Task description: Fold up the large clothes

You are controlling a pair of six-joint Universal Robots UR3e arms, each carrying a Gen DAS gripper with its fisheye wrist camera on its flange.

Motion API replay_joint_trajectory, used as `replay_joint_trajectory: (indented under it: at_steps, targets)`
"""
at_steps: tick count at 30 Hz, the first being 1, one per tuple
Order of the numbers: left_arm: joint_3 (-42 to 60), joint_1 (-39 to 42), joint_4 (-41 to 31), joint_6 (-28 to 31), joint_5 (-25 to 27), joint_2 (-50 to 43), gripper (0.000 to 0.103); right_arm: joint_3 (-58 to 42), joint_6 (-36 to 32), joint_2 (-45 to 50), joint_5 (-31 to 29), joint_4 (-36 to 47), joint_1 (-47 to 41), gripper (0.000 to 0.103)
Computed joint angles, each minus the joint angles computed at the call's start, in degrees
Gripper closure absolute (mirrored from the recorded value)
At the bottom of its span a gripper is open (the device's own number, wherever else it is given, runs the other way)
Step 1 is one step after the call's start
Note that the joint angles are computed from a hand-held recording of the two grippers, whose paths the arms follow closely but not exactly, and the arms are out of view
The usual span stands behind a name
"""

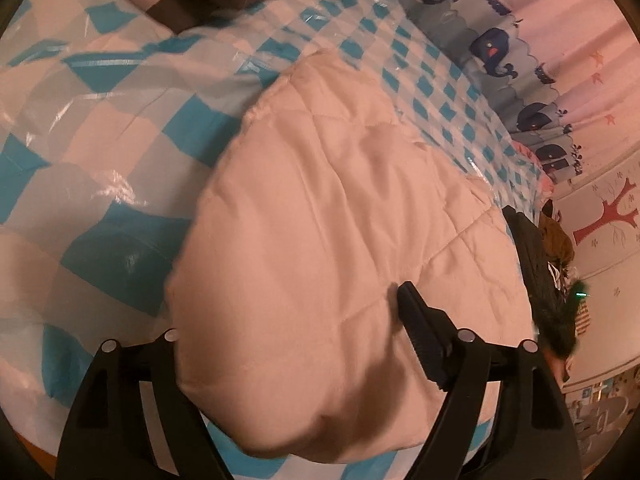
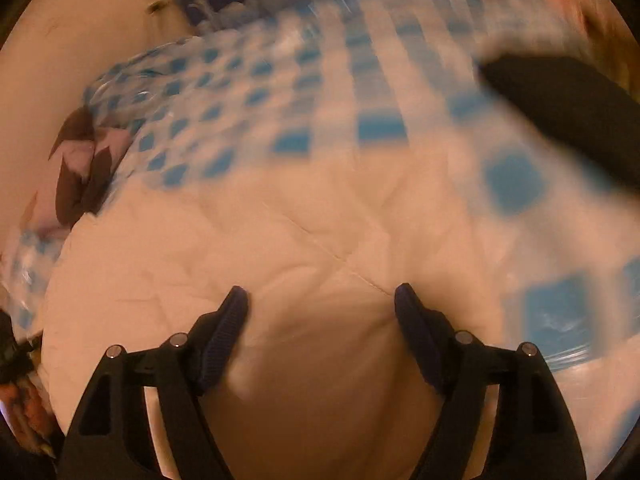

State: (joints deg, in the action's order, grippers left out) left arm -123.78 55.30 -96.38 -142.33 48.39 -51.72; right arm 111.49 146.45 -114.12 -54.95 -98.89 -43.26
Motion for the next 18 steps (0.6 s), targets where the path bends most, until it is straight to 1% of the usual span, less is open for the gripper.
replay_joint_trajectory:
  at_steps: [1,2,4,6,7,8,9,11,12,13,14,15,16,17,18]
  targets:
    - [-0.19,-0.15,0.37,0.27,-0.10,0.64,0.028,0.58,-1.10,-1.00,1.54,1.89,-1.93,0.030]
    - [-1.15,-1.21,3.30,-0.98,0.82,2.13,0.028,0.20,-2.31,-2.06,1.68,3.69,-2.90,0.030]
    - [-2.53,-3.35,8.04,-3.41,2.50,3.84,0.028,-2.28,-0.37,-4.26,-1.15,4.57,-1.44,0.030]
    - [-3.95,-5.46,12.91,-5.72,4.03,6.08,0.028,-3.57,1.83,-6.48,-1.56,2.85,0.82,0.028]
    - [-4.43,-6.30,14.76,-6.90,4.81,6.60,0.028,-4.77,4.59,-6.72,-1.35,-0.29,4.55,0.028]
    - [-5.11,-7.24,16.95,-8.57,5.63,7.28,0.028,-5.73,9.06,-4.93,-2.74,-6.32,10.55,0.027]
    - [-5.62,-8.07,18.78,-9.88,6.31,7.79,0.028,-8.36,12.55,-1.72,-4.90,-10.39,16.55,0.021]
    - [-6.17,-8.65,20.47,-10.63,7.55,8.87,0.027,-17.21,15.14,9.88,-5.91,-15.17,28.55,0.017]
    - [-6.33,-8.62,20.54,-10.57,7.85,9.68,0.027,-20.61,17.46,15.88,-8.18,-18.28,34.55,0.017]
    - [-6.51,-7.83,19.45,-9.62,7.74,11.25,0.026,-24.91,20.92,21.88,-13.19,-20.23,40.55,0.017]
    - [-6.76,-7.52,19.37,-9.19,7.78,12.44,0.026,-29.33,21.54,27.88,-16.59,-19.82,44.59,0.017]
    - [-6.98,-6.95,18.93,-8.56,7.63,13.86,0.026,-31.92,21.64,33.88,-21.21,-20.12,48.56,0.016]
    - [-7.05,-5.36,17.01,-6.94,6.58,16.12,0.026,-36.87,22.00,39.47,-24.32,-16.21,50.51,0.015]
    - [-7.39,-5.23,17.52,-7.00,6.18,16.96,0.025,-39.41,22.82,42.66,-23.44,-12.60,50.25,0.013]
    - [-7.59,-5.03,17.73,-6.72,6.35,18.21,0.025,-40.94,23.93,43.45,-22.44,-10.30,49.21,0.013]
